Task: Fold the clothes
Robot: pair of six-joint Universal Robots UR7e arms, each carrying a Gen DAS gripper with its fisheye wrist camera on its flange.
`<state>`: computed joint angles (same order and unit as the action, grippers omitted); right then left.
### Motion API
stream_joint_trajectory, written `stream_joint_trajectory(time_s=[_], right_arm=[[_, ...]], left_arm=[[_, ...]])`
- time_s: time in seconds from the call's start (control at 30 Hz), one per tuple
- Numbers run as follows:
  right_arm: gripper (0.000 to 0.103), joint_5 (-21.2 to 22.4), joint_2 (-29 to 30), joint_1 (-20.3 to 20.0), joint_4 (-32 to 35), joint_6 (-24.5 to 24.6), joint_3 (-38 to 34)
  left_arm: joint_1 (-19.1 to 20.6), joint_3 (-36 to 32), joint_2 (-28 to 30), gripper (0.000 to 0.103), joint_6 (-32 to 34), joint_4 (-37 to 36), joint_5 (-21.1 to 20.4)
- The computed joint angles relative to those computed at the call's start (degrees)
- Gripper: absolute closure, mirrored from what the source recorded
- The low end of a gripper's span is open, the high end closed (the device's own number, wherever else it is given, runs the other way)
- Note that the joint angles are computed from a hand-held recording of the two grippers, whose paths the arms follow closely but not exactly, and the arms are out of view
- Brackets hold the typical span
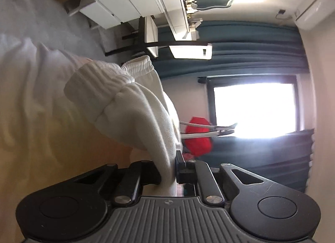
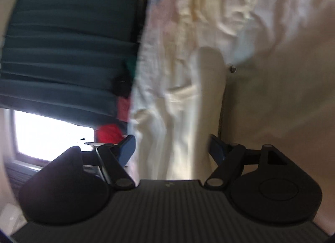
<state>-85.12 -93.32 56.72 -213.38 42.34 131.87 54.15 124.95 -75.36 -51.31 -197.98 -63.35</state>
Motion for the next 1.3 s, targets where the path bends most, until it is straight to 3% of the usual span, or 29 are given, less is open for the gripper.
stream_joint_trajectory(time_s=[0.07, 0.13, 0.27, 0.33, 0.37, 0.4, 0.47, 0.57, 0.63, 0.67, 0.73, 0.87, 1.0, 1.13, 1.3], right_arm=[[0.027, -2.14, -0.94, 0.17, 3.52, 0.71, 0.08], [0.036, -5.83, -1.31, 1.68, 6.92, -0.24, -0.43], [0.037, -9.83, -0.16, 4.04, 10.34, -4.97, -2.67], [0.064, -11.9, 0.69, 5.26, 10.77, -7.81, -3.83], [0.086, -12.96, 1.1, 5.87, 10.87, -9.15, -4.36], [0.095, -14.0, 1.51, 6.47, 10.95, -10.49, -4.89], [0.095, -16.05, 2.33, 7.62, 11.1, -13.2, -5.97], [0.096, -15.85, 4.14, 9.22, 1.88, -13.76, -5.41], [0.096, -19.6, 5.78, 12.44, -2.95, -18.69, -5.91], [0.096, -21.32, 6.39, 13.66, -4.27, -20.17, -6.21], [0.096, -23.99, 7.3, 15.35, -5.88, -21.39, -6.67], [0.096, -25.69, 6.24, 14.89, -4.13, -19.61, -6.6], [0.096, -26.29, 6.64, 15.62, -5.67, -22.99, -6.62], [0.096, -27.71, 7.46, 18.01, -7.25, -29.56, -7.9], [0.096, -28.73, 10.1, 21.46, -4.38, -36.16, -14.82]], left_arm=[[-0.66, -0.23, -0.98, 0.091, -2.54, 6.01, 3.11], [-1.19, -0.79, -2.07, 0.091, -6.9, 13.24, 5.94], [-0.75, -0.64, -3.71, 0.089, -11.2, 18.95, 6.39], [-0.91, -0.39, -4.33, 0.081, -11.95, 20.34, 6.93], [-1.06, 0.09, -5.01, 0.072, -12.67, 20.87, 7.09], [-0.73, 0.15, -5.24, 0.062, -13.2, 21.35, 6.58], [0.52, -0.24, -5.07, 0.058, -14.52, 22.56, 4.43], [1.86, -0.68, -4.73, 0.055, -15.81, 24.05, 2.06], [1.47, -1.04, -4.26, 0.064, -14.16, 24.59, 3.03], [1.14, -1.2, -4.1, 0.08, -13.18, 25.0, 3.79], [0.8, -1.41, -3.6, 0.087, -10.99, 24.71, 4.86], [-2.26, 2.33, -4.69, 0.092, -8.82, 16.66, 8.45], [-4.84, 4.29, -4.3, 0.092, -4.13, 8.02, 10.39], [-5.66, 4.09, -5.0, 0.092, -3.2, 8.21, 10.22], [-2.42, -2.81, -2.2, 0.092, -2.6, 12.61, 5.88]])
